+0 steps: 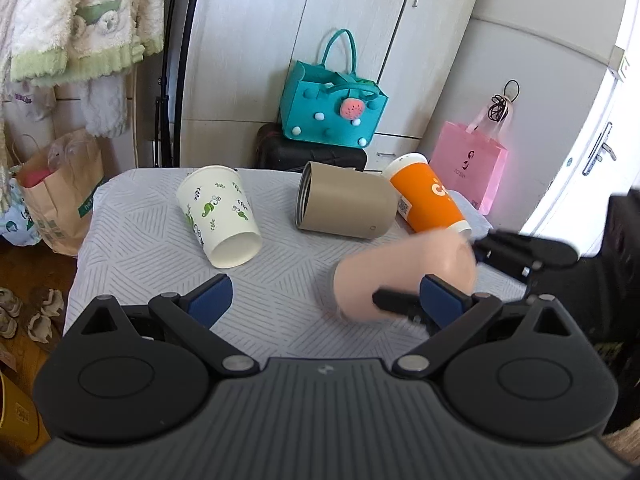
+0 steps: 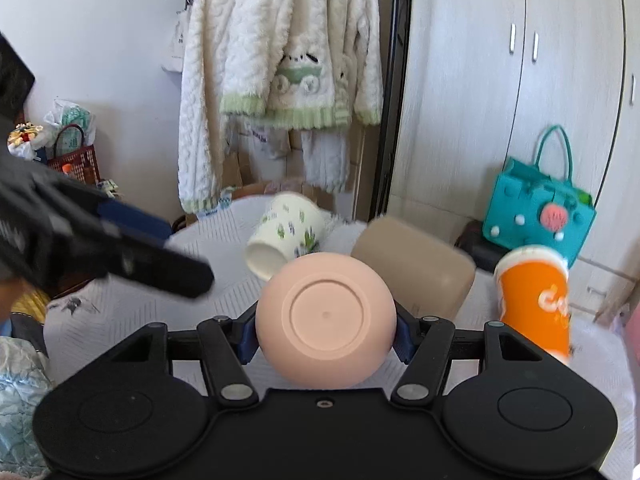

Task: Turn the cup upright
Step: 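Lift the pink tumbler with the right gripper and rotate it lid-up, then lower the upright pink tumbler onto the cloth with the right gripper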

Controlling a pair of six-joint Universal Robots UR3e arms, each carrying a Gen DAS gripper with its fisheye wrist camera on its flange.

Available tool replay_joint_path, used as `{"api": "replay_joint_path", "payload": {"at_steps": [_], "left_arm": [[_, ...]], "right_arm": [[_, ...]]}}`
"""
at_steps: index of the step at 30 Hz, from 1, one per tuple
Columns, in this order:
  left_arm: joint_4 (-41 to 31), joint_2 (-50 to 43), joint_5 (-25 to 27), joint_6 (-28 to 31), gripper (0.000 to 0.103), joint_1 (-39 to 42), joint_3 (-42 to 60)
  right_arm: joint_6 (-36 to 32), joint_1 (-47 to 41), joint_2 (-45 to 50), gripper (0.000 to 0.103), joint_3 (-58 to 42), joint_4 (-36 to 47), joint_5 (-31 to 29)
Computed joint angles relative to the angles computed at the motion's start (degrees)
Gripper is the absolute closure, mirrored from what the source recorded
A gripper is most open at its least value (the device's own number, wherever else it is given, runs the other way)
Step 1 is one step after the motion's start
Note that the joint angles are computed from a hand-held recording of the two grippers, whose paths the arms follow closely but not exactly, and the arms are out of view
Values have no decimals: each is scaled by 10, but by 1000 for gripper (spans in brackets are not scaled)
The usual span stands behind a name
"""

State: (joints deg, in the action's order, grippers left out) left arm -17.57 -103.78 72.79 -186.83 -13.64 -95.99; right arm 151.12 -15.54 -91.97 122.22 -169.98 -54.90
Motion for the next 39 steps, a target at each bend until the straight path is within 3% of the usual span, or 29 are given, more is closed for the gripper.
{"api": "replay_joint_path", "payload": {"at_steps": [3, 8, 10, 17, 20, 28, 32, 39], "left_arm": [[-19, -6, -5, 5, 2, -2, 9], [-42, -21, -7, 14, 2, -19, 22], [-51, -30, -18, 14, 2, -23, 28], [-98, -71, -63, -10, 2, -26, 68], [-117, -90, -83, -21, 2, -24, 89], [-219, -178, -181, -56, 2, -15, 203], [-236, -217, -186, -73, 3, -22, 253], [-208, -232, -187, -95, 25, -25, 256]], "right_arm": [[-7, -23, -19, 36, 39, -11, 21], [-44, -53, -90, 36, 66, 96, 6], [-47, -54, -90, 36, 65, 118, -11], [-57, -79, -84, 35, 58, 151, 15], [-83, -90, -95, 23, 37, 221, 21], [-206, -125, -100, 15, -80, 507, 50], [-237, -116, -52, 14, -165, 606, 41], [-251, -101, 38, 15, -270, 686, 29]]}}
